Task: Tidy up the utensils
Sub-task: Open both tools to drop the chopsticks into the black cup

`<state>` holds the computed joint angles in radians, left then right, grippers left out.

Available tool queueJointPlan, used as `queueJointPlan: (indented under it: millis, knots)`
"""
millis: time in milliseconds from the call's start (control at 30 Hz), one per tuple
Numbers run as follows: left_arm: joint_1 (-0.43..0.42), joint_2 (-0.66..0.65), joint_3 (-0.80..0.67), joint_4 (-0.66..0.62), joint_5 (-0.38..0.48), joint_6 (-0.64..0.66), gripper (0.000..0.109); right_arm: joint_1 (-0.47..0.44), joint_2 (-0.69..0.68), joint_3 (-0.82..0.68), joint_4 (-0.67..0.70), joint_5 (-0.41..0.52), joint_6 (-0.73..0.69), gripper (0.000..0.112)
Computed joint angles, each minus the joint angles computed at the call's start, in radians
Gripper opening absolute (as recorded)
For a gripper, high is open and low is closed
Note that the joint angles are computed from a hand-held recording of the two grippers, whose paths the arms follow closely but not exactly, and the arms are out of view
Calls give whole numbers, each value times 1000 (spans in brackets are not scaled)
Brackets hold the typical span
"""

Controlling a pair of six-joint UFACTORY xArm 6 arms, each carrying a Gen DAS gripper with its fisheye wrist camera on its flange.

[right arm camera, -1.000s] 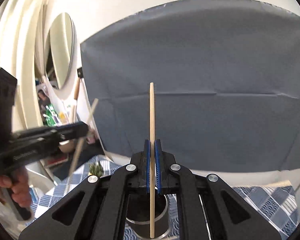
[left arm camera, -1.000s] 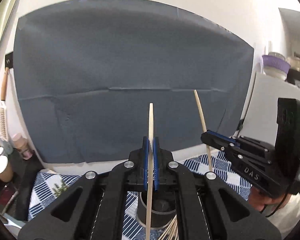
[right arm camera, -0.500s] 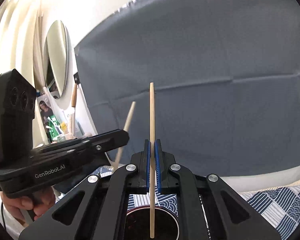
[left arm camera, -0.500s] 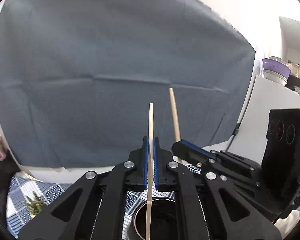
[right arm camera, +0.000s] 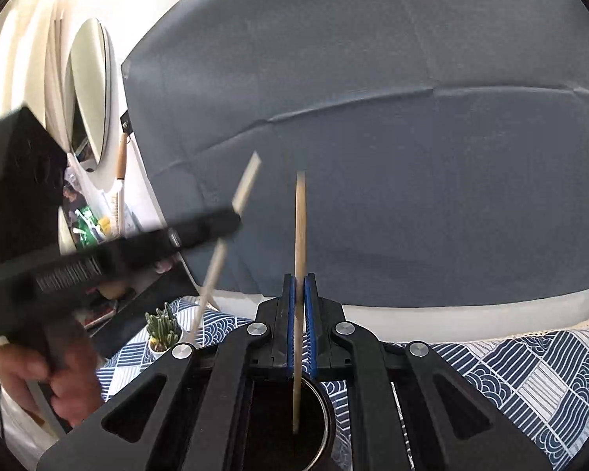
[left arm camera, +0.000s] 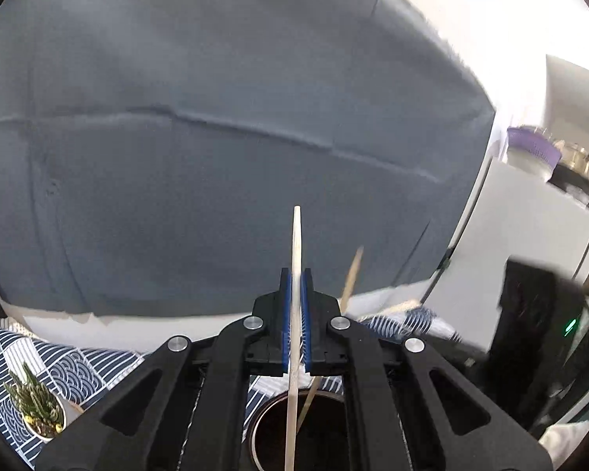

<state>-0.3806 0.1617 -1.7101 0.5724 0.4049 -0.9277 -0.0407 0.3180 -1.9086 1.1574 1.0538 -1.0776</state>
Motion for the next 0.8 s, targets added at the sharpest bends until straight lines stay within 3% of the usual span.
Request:
queueJointPlan:
  millis: [200, 433, 500, 600, 700, 800]
  knots:
    - [-5, 7, -23, 50, -21, -43, 5, -6, -35, 41, -7, -3, -5, 6]
    - [-18, -25, 43, 11, 0, -46, 7, -13, -97, 106, -46, -34, -60, 9]
    - [-21, -35, 49, 26, 17, -60, 25, -14, -113, 121, -56, -43, -66, 14]
    - [-29, -69, 74, 70, 53, -95, 47, -15, -150, 162, -64, -75, -78, 43]
    - [-48, -111, 105, 110, 104, -112, 75, -29, -186, 201, -70, -83, -90, 56]
    - [-71, -161, 151, 179, 147, -174, 95, -39, -236, 257, -94, -100, -97, 77]
